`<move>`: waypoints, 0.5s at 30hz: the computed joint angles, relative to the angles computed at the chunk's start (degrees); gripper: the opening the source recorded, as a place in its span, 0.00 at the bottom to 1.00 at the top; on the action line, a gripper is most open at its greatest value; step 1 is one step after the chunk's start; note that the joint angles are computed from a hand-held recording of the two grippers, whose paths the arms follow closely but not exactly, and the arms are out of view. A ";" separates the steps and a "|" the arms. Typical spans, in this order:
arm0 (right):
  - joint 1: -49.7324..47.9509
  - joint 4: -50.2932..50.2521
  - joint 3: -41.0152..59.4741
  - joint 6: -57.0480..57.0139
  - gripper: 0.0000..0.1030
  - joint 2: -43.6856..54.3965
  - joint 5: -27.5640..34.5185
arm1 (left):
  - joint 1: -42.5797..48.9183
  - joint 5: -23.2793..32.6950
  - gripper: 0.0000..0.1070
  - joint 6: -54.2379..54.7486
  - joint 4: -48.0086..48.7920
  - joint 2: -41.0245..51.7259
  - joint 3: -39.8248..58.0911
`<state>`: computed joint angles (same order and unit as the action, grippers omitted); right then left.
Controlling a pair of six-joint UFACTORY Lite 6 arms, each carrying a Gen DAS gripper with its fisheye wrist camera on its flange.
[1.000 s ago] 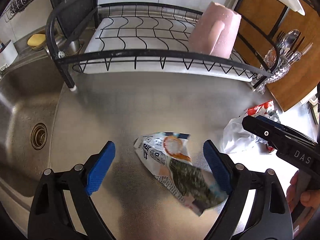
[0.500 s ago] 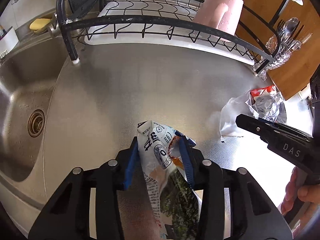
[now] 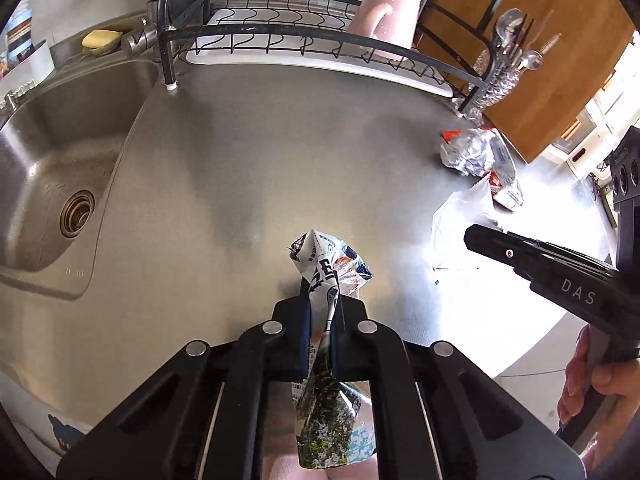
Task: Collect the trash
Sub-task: 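Lower snack bag and clear bag over the bin and open both tools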
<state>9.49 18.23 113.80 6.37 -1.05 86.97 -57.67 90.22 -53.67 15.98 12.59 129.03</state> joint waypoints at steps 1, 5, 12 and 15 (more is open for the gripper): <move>-0.11 -0.01 -1.26 0.04 0.18 -2.15 0.69 | -2.72 1.12 0.05 -2.06 1.37 -0.02 0.59; -0.66 0.17 -6.36 0.60 0.18 -10.93 4.24 | -15.50 6.52 0.05 -12.00 7.25 -1.17 1.32; 0.36 -0.77 -13.93 2.82 0.18 -25.14 11.45 | -35.43 14.96 0.05 -28.55 13.39 -0.75 1.57; 4.23 -2.47 -18.32 6.22 0.18 -31.10 12.91 | -41.74 15.36 0.05 -35.28 13.69 -1.70 -1.93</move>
<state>13.72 15.76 95.48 12.59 -32.15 99.88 -99.41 105.58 -88.94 29.68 10.89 127.10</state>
